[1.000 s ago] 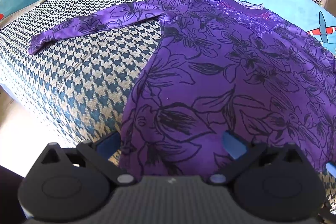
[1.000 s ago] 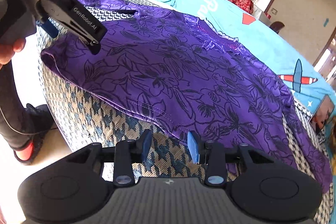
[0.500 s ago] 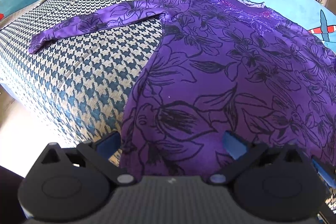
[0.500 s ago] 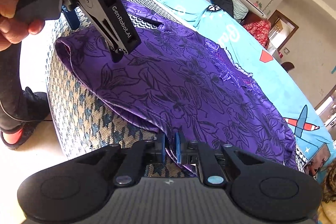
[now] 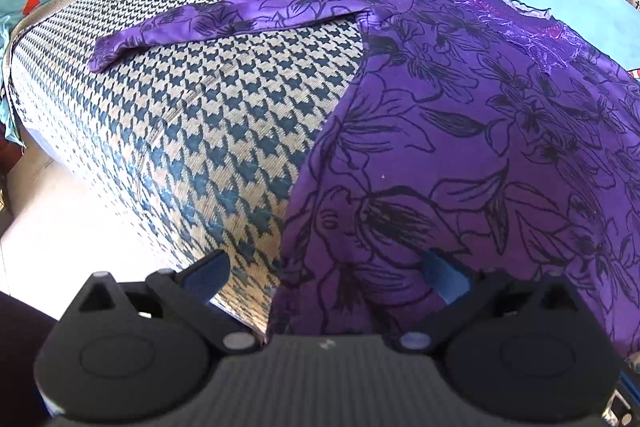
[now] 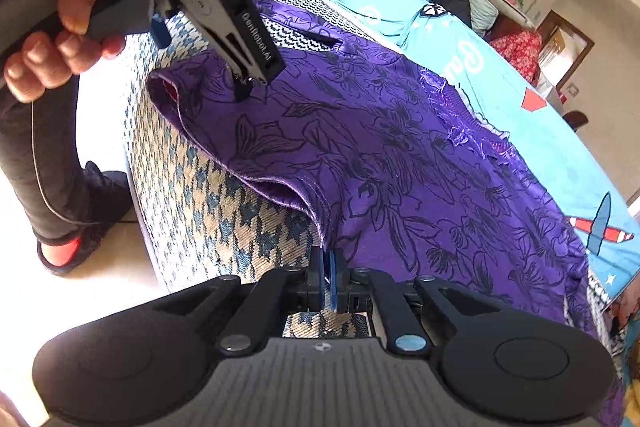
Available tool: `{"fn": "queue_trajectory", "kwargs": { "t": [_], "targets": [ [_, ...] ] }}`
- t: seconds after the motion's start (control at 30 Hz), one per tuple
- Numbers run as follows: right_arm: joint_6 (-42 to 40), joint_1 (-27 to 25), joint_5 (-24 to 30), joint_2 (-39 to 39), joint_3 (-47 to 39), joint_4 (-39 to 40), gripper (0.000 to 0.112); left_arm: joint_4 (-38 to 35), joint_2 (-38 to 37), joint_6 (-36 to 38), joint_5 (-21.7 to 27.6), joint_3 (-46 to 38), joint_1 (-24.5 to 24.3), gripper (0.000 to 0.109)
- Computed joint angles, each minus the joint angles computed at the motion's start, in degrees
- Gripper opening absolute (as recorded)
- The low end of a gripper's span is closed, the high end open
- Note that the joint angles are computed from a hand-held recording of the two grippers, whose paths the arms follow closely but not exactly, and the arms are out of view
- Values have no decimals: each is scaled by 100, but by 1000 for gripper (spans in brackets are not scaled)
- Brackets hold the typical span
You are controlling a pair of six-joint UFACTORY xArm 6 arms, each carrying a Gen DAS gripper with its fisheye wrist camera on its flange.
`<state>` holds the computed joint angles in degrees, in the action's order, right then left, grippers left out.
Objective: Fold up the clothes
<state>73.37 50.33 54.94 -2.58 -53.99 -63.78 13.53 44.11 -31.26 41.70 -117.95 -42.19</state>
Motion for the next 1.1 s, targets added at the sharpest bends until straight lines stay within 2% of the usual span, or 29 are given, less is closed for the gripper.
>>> {"fn": "queue_trajectory", "kwargs": {
  "t": [0.13, 0.2, 0.3, 0.37, 0.43, 0.5, 0.6, 0.67, 0.83, 0.93, 1.03, 1.1],
  "targets": [
    [749, -319, -971, -463, 378, 45, 5, -132, -59, -93, -1, 90, 56, 103],
    [1222, -427, -1276, -628, 511, -162, 5, -135, -122, -124, -112, 191, 75, 103],
    [1745, -461, -1280, -719, 548, -443, 6, -14, -238, -217, -370, 382, 88, 103],
    [1978, -445, -1195, -711, 516, -611, 13, 91, -301, -266, -535, 487, 88, 103],
    [2239, -483, -1231, -668, 472, -775, 15, 147, -341, -240, -662, 561, 81, 103],
    [2388, -544, -1282, -572, 384, -855, 15, 177, -312, -165, -643, 517, 58, 103],
    [2584, -553, -976, -322, 146, -872, 15, 137, -259, 12, -597, 458, 19, 103],
    [2805, -626, -984, -236, 79, -930, 15, 263, -226, 1, -527, 412, -7, 103],
    [3041, -891, -1477, -152, 54, -832, 15, 558, -174, -303, -265, 319, 10, 103],
    [2666, -1100, -2005, -47, 79, -72, 17, 576, -145, -446, -187, 278, 36, 103],
    [2746, -1100, -2053, -115, 157, -46, 17, 1097, -174, -863, -30, 296, 30, 103],
    [2952, -1189, -2274, -210, 290, -44, 17, 1078, -171, -932, 11, 283, 51, 103]
  ]
}}
